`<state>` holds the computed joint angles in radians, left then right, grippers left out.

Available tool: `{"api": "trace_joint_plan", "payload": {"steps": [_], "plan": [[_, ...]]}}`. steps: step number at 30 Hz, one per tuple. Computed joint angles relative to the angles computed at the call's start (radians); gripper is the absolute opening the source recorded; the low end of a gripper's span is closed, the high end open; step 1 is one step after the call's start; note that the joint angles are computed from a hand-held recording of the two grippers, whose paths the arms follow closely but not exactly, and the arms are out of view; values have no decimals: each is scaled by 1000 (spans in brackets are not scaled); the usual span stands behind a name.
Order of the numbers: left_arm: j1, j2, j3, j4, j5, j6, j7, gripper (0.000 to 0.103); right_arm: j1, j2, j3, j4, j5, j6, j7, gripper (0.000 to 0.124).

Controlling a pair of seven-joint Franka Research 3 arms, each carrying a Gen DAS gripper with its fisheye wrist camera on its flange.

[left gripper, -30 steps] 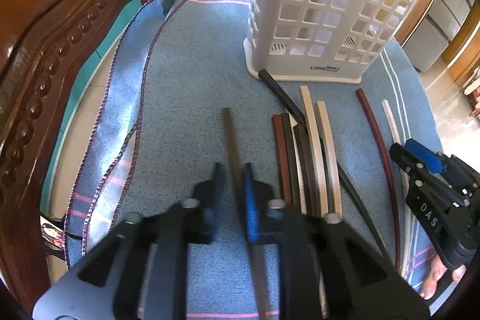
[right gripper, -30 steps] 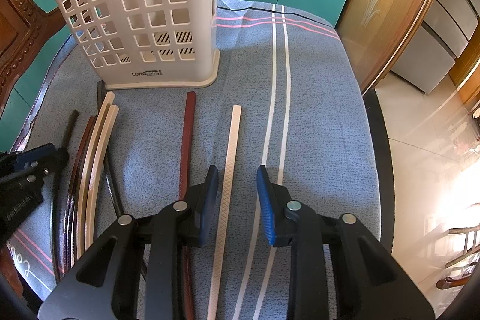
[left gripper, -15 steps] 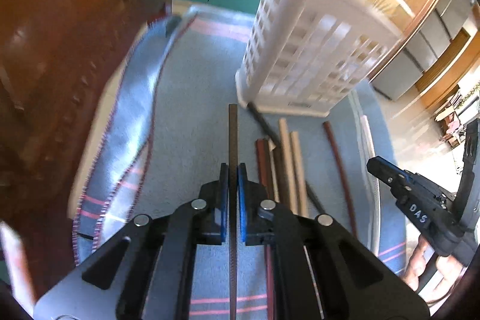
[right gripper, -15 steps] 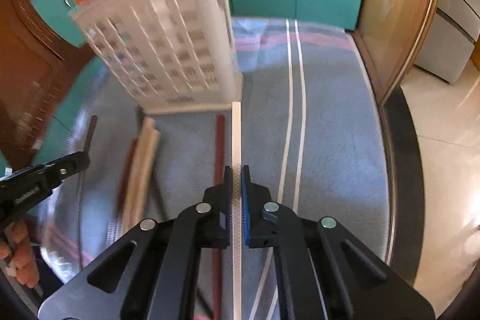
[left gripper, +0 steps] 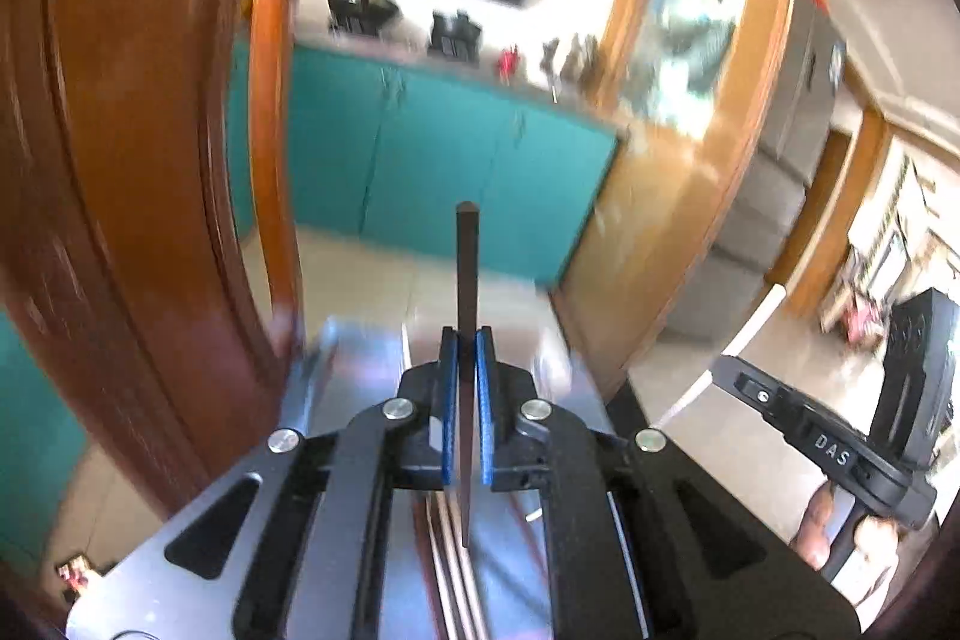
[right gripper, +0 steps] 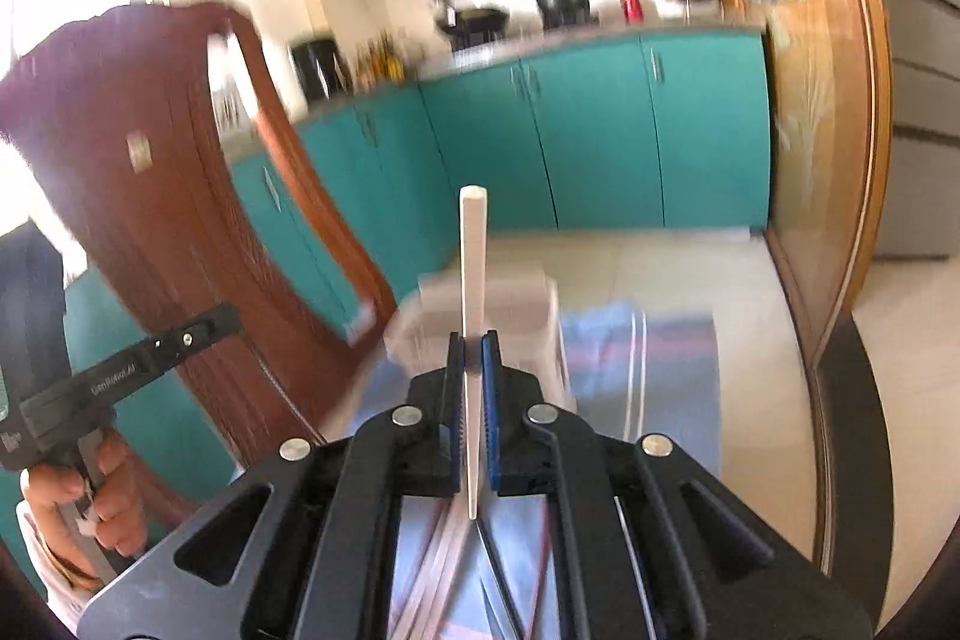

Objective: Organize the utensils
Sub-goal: 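Lift both chopsticks, lower them into the white basket and open both grippers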

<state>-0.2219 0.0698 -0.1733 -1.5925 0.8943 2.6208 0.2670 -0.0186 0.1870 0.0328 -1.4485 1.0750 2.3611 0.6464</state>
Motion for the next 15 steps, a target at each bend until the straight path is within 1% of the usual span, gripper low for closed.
{"api": "trace_joint_plan", "payload": {"steps": [1, 2, 3, 4, 5, 6, 8, 11, 14, 15], "plan": [[-3, 8, 10, 30, 79, 8, -74, 7, -5, 10, 7, 25, 54, 25, -18, 7], [-7, 17, 22, 56, 174, 12, -169, 7, -11, 27, 20, 55, 140, 64, -54, 7], [-10, 25, 29, 73, 240, 4, -238, 7, -17, 43, 32, 80, 206, 98, -84, 7], [-15, 34, 37, 91, 314, -13, -317, 7, -10, 64, 38, 108, 226, 142, -82, 7], [-16, 41, 42, 99, 357, -25, -363, 7, 7, 94, 46, 138, 227, 217, -69, 7], [-20, 58, 43, 116, 381, -58, -388, 7, 12, 118, 51, 164, 212, 245, -51, 7], [-16, 124, 53, 171, 348, -91, -361, 7, 30, 182, 59, 212, 129, 274, 16, 7], [-13, 177, 79, 195, 289, -65, -364, 7, 43, 252, 71, 252, 18, 271, 90, 7], [-28, 214, 101, 218, 274, -56, -340, 7, 28, 266, 107, 233, -26, 266, 70, 7], [-29, 227, 103, 226, 248, -55, -315, 7, 28, 266, 114, 219, -44, 276, 59, 7]]}}
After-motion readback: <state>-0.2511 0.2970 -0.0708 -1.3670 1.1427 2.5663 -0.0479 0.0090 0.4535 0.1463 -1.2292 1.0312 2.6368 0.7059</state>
